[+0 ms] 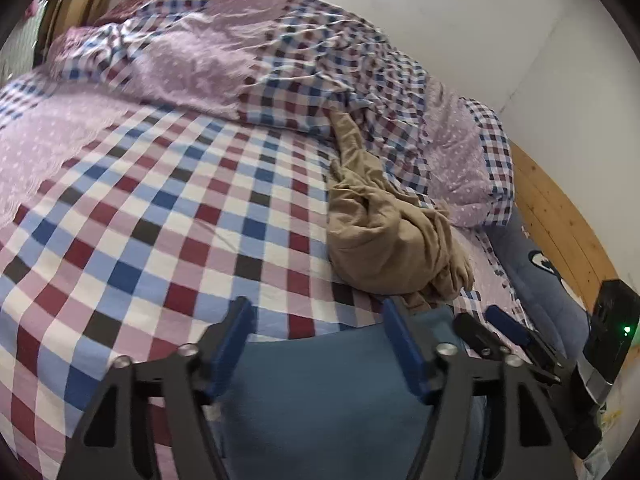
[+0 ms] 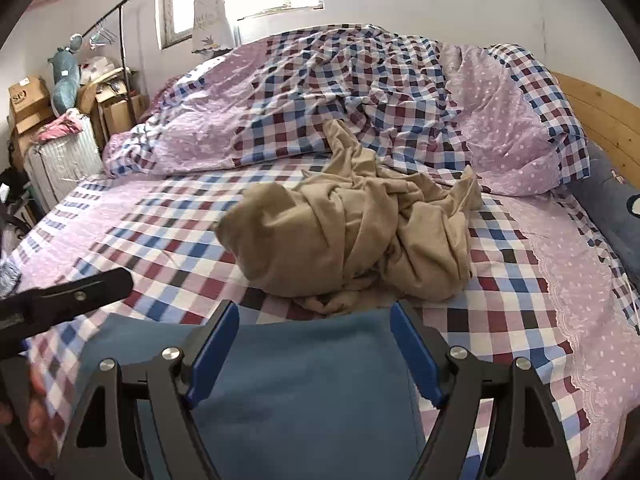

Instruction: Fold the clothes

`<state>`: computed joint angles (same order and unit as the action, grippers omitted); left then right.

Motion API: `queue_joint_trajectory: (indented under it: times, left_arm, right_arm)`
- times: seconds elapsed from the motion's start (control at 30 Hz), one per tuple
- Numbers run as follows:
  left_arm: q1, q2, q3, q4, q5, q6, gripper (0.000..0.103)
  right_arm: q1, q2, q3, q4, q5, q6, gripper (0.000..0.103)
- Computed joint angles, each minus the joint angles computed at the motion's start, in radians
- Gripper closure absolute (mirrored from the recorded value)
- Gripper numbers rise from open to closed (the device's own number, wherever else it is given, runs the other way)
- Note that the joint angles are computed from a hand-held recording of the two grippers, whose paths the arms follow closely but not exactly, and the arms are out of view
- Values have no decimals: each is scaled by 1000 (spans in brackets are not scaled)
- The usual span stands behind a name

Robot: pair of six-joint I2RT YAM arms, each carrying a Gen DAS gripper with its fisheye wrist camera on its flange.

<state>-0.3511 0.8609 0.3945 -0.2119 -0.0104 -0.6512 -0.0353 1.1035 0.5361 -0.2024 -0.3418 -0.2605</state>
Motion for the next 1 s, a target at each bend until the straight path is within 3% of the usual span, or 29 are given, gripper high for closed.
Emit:
queue_joint_trajectory:
  times: [0.13,0.3,0.53,0.73,1.0]
  left_arm:
    - [-84,61,19,12,-90,13,28]
    - [-178,302,93,-32,-241,56,28]
    - [-174,379,72,31,-251,56,26]
    - [-164,385,56,68,-231,63,23]
    - [-149,265,-31,126,-193,61,23]
  right_arm:
    - [20,143,10,53,25,-8,22]
    - [66,259,14,88,80,-47,17]
    - [74,284,-1,124,98,-50,15]
    - [66,232,-25,113,104,-47,15]
    - [-110,-82,-138,-65,-73,-137,15]
